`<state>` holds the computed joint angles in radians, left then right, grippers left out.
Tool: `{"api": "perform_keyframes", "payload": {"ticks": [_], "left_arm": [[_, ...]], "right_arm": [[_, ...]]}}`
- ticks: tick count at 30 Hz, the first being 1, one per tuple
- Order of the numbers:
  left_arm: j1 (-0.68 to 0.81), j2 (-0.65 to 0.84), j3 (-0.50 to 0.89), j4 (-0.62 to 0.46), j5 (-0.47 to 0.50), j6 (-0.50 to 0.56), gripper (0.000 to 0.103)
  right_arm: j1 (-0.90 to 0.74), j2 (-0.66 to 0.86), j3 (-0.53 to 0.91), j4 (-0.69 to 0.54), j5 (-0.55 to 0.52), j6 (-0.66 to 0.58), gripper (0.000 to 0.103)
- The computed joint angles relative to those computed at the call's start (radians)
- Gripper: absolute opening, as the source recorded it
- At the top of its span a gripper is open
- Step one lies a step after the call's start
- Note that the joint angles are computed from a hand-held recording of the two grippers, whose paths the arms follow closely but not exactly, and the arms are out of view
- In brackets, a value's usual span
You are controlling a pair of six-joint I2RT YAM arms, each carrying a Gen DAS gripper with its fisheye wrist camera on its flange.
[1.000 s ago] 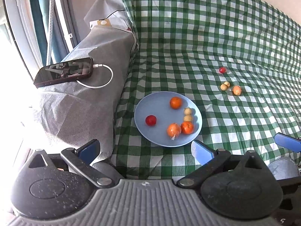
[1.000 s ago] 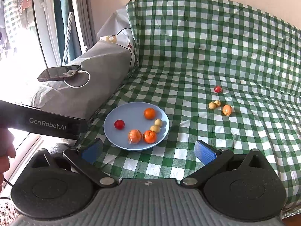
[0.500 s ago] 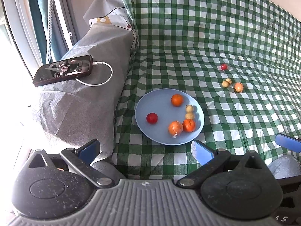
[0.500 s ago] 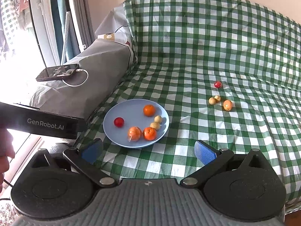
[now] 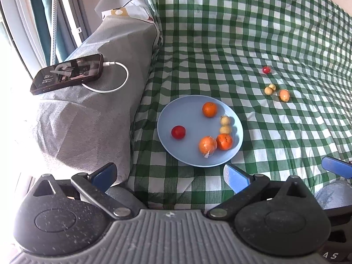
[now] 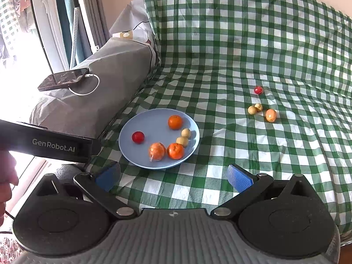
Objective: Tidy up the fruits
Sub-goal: 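Lift both tools from the plate and move toward the remaining fruits, then grasp a yellow potato with left tool while right tool grasps another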
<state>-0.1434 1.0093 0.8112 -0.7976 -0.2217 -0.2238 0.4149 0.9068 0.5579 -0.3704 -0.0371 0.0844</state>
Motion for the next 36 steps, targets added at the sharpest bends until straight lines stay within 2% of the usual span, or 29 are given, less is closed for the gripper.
{"api": "perform_keyframes", "payload": {"ticks": [9,13,18,26,32,36], "left_arm": [[-0.045,0.192,0.079,0.085,-0.011,-0.008,0.103],[-0.103,0.358,0.173,0.158,-0.031,0.002,0.103],[-0.172,0.612,0.346,0.264,-0.015,0.028,0.103],[-0.239,1.112,0.776,0.366,0.019,0.13,0.103],[-0.238,1.5,1.238,0.293,0.086,0.17,0.103],[-0.231,1.696,1.529,0.191,0.121,0.16,0.103]], "right_arm": [[-0.139,0.127,0.024,0.082,-0.068,-0.038,0.102],[-0.274,0.215,0.046,0.151,-0.101,-0.089,0.102],[-0.447,0.403,0.121,0.27,-0.129,-0.16,0.102],[-0.609,0.802,0.348,0.488,-0.135,-0.229,0.102],[-0.669,1.052,0.596,0.497,-0.133,-0.222,0.102],[-0.689,1.186,0.733,0.476,-0.14,-0.222,0.102]]}}
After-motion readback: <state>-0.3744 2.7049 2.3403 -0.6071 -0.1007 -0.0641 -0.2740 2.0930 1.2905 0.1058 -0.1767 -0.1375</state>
